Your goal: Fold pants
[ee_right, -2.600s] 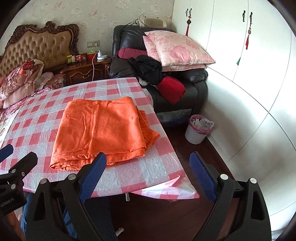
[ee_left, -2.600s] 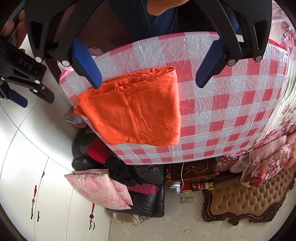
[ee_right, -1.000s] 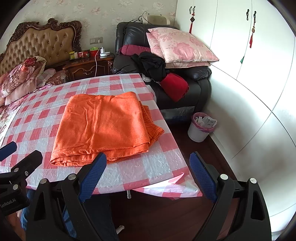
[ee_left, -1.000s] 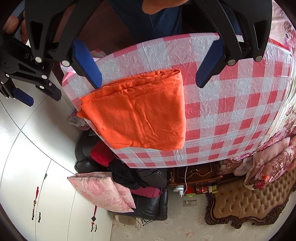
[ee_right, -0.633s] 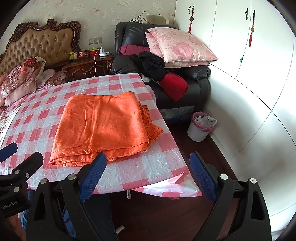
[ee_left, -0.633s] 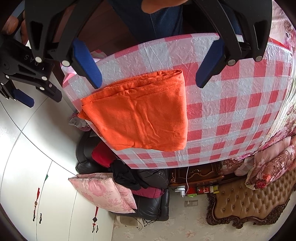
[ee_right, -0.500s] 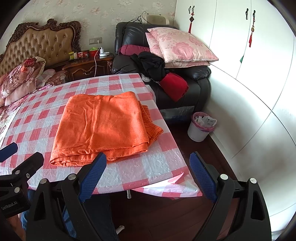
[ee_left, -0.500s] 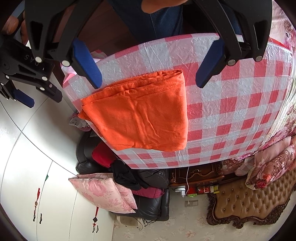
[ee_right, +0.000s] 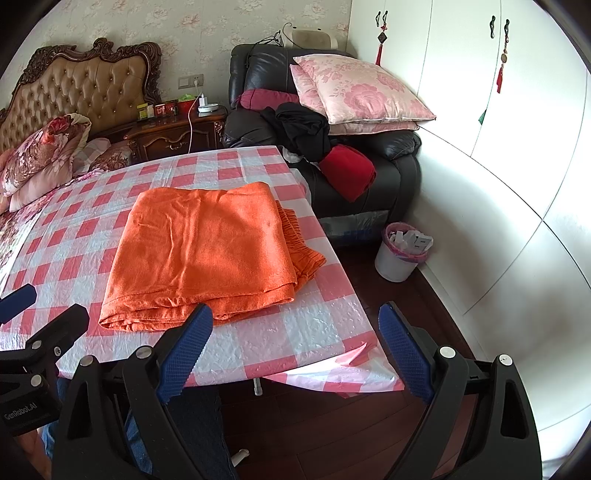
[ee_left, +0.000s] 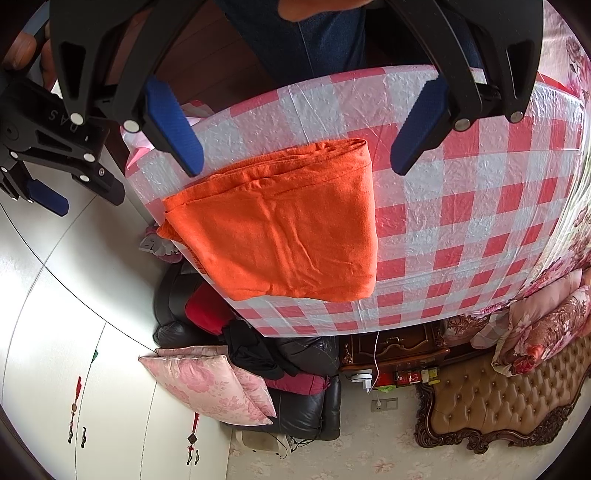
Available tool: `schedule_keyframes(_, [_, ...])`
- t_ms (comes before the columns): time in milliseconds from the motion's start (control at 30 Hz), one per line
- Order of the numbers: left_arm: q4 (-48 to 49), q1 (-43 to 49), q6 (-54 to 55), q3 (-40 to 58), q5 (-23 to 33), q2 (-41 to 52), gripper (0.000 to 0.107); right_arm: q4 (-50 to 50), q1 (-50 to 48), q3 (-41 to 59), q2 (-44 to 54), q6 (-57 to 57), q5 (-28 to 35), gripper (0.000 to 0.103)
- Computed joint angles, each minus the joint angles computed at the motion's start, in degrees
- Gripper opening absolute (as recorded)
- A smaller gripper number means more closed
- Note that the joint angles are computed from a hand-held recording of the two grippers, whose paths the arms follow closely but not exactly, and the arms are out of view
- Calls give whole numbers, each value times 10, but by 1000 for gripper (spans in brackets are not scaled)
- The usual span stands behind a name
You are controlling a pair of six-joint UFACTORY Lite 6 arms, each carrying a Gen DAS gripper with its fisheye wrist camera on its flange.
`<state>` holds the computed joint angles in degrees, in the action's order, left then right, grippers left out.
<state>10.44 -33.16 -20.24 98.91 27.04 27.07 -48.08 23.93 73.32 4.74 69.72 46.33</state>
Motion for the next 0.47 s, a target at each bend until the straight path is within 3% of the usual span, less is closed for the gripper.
schedule_keyframes(133, [-10, -4, 22, -25, -41, -14, 101, 0, -1, 0, 0, -1, -1, 88])
schedule_keyframes(333, [-165, 14, 177, -11, -38, -6, 101, 3, -2, -3, 2, 6, -1, 88])
schedule_keyframes(467, [-319, 72, 315, -39, -36, -34, 101, 2, -6, -10, 1, 26, -18, 88])
